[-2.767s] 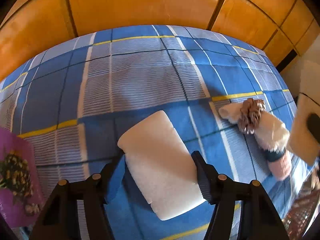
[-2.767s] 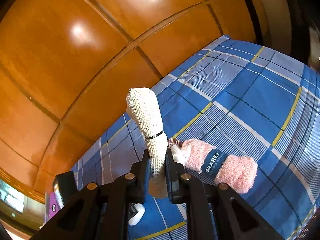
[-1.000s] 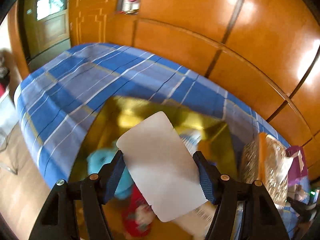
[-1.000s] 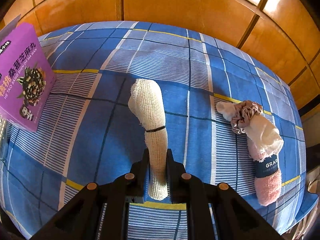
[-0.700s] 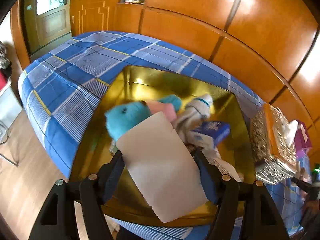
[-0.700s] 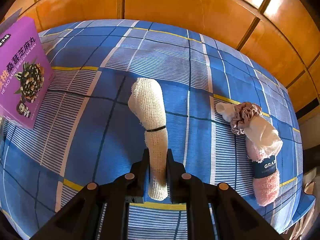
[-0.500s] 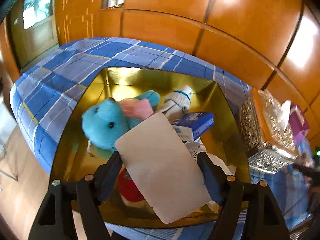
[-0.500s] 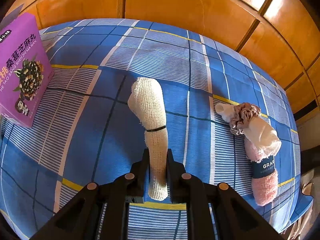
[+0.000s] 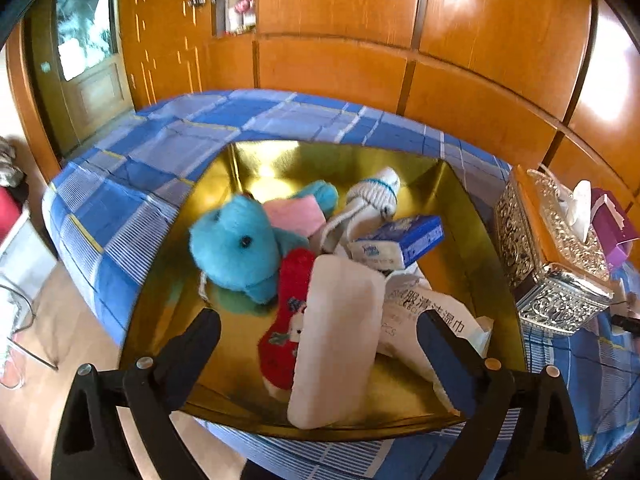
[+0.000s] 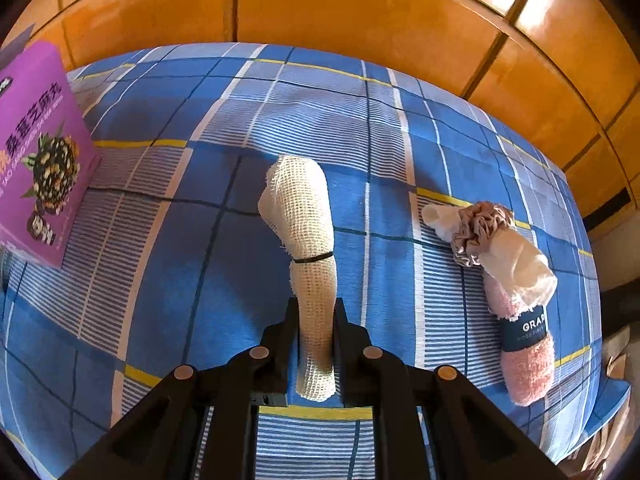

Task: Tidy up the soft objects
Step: 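Carry the sponge into the gold tray with left tool while right tool holds the sock, then carry the cream knit sock over the gold tray with right tool and release it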

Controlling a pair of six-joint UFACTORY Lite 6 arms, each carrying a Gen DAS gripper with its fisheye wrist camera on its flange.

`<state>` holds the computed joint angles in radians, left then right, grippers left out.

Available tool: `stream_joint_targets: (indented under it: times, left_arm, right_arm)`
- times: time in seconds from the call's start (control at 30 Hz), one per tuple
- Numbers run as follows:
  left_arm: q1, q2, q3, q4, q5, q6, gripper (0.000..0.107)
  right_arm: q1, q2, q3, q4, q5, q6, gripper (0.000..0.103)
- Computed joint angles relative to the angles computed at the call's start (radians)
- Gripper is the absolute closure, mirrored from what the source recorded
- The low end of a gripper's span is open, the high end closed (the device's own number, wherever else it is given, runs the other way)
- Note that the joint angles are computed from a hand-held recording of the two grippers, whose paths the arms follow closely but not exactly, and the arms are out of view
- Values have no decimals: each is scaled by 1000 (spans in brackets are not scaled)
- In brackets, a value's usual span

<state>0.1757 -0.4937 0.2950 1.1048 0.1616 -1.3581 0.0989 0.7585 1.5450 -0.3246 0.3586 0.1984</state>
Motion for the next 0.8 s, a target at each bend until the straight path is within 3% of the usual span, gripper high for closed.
stream_joint_targets:
  times: [0.13, 0.47, 0.63, 0.8]
  left_arm:
    - [-77, -94, -26, 53, 95, -55, 8]
    - [-198, -207, -62, -4, 205, -12, 8]
    - [-210, -217, -73, -16, 210, -8, 8]
    - [-238, -231, -81, -9, 228, -23, 8]
  right_arm:
    - [-11, 9, 19, 27, 12, -4, 91]
    - [-18, 39, 122, 63, 93, 17, 91]
    - [5, 62, 301, 103, 181, -23, 91]
    - [82, 147, 637, 125, 328, -76, 91]
